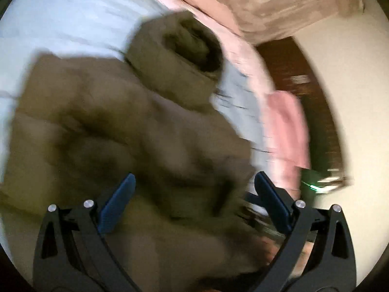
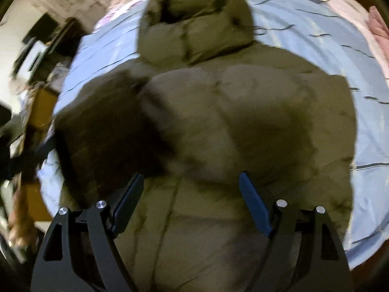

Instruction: Fold large clothes

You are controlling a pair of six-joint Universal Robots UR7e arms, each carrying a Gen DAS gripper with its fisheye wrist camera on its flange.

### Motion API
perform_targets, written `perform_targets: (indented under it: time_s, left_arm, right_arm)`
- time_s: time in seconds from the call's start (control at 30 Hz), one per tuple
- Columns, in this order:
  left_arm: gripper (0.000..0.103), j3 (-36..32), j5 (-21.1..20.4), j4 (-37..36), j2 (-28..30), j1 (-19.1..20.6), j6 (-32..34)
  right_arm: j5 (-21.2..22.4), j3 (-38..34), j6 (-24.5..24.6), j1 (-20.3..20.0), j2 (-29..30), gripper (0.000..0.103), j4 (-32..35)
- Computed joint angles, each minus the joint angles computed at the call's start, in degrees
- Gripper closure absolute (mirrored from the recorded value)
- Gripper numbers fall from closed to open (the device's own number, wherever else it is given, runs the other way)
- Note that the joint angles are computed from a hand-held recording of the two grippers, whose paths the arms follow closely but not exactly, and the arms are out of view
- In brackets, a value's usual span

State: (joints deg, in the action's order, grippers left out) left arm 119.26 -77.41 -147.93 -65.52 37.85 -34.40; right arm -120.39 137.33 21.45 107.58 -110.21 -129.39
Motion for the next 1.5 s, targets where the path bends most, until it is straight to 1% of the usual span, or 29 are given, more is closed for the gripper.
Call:
perform_targets:
  time_s: [0.03,0.1,0.17,0.23,0.3,0.33,0.37,0.4,0.43,0.47,0.53,0.6,0.67,0.7,0.73,0.8,0.83,0.9,0.93,1.07,1.17,1.2,1.23,1.27,1.3,1.37,1.4,1.43,1.5]
  left_arm:
    - [0.004,-0.28,3.71,1.60,0.22,-0.75,-0.07]
    - [0.004,-1.74,15.31,8.87,1.30,-3.40,-1.66]
    - [0.004,-2.66,23.00,16.57,1.90,-5.52,-3.09]
    - [0.004,-4.98,30.59,26.40,4.87,-7.09,-5.27]
    - [0.004,-4.67,34.36,33.23,4.32,-7.80,-6.65]
    - [0.004,-3.91,35.25,35.89,3.23,-7.87,-6.89]
    - [0.004,-4.53,35.90,37.86,4.20,-7.64,-7.12]
    - [0.004,-5.06,36.37,39.38,5.11,-7.34,-7.50]
    - [0.004,-5.48,36.55,40.85,5.73,-7.12,-7.88]
    - [0.004,-4.34,36.37,42.80,4.44,-7.27,-8.63]
    - [0.004,-4.33,35.91,45.42,4.39,-6.80,-9.75]
    - [0.004,-5.42,33.74,46.72,5.53,-5.22,-10.32]
    - [0.004,-5.88,31.87,47.05,5.81,-4.04,-10.74]
    - [0.004,-5.57,31.33,47.05,5.67,-3.76,-10.98]
    - [0.004,-5.63,31.42,47.39,5.80,-3.51,-11.19]
    - [0.004,-5.76,32.50,48.33,6.12,-3.01,-11.75]
    - [0.004,-5.79,32.81,48.50,6.26,-2.80,-11.98]
    - [0.003,-5.96,33.15,48.49,6.49,-2.12,-12.66]
    - [0.003,-5.87,33.27,47.85,6.59,-1.62,-12.57]
    - [0.002,-5.89,34.25,47.17,7.36,-0.87,-12.75]
    - [0.002,-5.35,34.66,45.09,6.76,-1.20,-12.64]
    - [0.003,-4.37,34.72,42.43,5.61,-1.74,-11.57]
    - [0.003,-2.66,34.63,37.68,3.58,-2.80,-9.09]
    - [0.003,-1.49,34.34,34.34,2.20,-3.50,-7.04]
    - [0.003,-0.13,33.62,30.42,0.59,-4.53,-4.48]
    - [0.003,1.62,32.20,25.49,-1.26,-6.01,-0.67]
    - [0.003,2.07,31.59,24.28,-1.52,-6.54,0.55]
    - [0.003,2.16,30.98,23.95,-1.41,-6.76,1.33]
    - [0.003,1.99,28.65,23.94,-0.42,-6.23,2.32]
  right_arm:
    - [0.01,0.26,0.53,0.41,-0.26,0.022,-0.47]
    - [2.01,0.97,-0.52,-0.45,-1.16,0.022,-2.27]
    - [6.43,1.91,-2.79,-3.41,-2.31,0.022,-4.30]
    - [9.71,2.59,-1.65,-5.79,-4.02,0.022,-4.90]
    - [16.18,4.03,-0.92,-9.75,-7.68,0.022,-7.35]
    - [17.99,4.72,-0.60,-10.69,-9.23,0.022,-9.16]
    - [19.18,5.35,-0.57,-11.30,-10.38,0.022,-10.89]
    - [20.05,5.87,-0.73,-11.64,-11.38,0.022,-12.91]
    - [19.61,5.49,-1.08,-11.24,-11.02,0.022,-12.78]
    - [19.31,4.94,-1.71,-11.07,-10.27,0.022,-12.14]
    - [19.53,5.06,-2.93,-10.59,-7.87,0.022,-12.07]
    - [18.40,4.90,-3.15,-9.63,-3.96,0.023,-11.74]
    - [14.03,4.34,-4.10,-7.18,1.10,0.058,-13.23]
    - [12.21,3.97,-4.76,-6.67,2.87,0.082,-14.15]
    - [10.14,3.69,-5.34,-5.98,4.56,0.091,-15.94]
    - [5.41,2.79,-6.85,-4.87,7.73,0.095,-19.61]
    - [1.95,1.95,-7.92,-4.01,9.68,0.097,-21.17]
    - [-1.90,0.73,-10.47,-4.06,12.84,0.097,-24.03]
    - [-2.79,0.33,-11.19,-4.51,13.84,0.097,-24.79]
    - [-4.05,-0.75,-13.20,-7.57,18.56,0.100,-27.70]
    - [-5.96,-1.49,-11.32,-5.76,19.27,0.095,-27.04]
    - [-6.52,-2.09,-10.65,-3.67,18.70,0.083,-25.84]
    - [-6.62,-1.98,-11.10,-1.97,17.78,0.057,-25.91]
    - [-6.95,-1.78,-11.99,-0.52,17.18,0.042,-26.72]
    - [-7.89,-1.16,-13.30,1.99,16.33,0.022,-28.21]
    - [-8.99,-0.35,-14.71,5.02,14.82,0.022,-26.89]
    - [-9.75,-0.50,-14.22,6.04,14.48,0.023,-23.75]
    - [-9.57,-0.70,-13.48,5.95,14.42,0.032,-21.01]
    - [-7.24,-0.79,-10.73,3.53,14.20,0.045,-14.87]
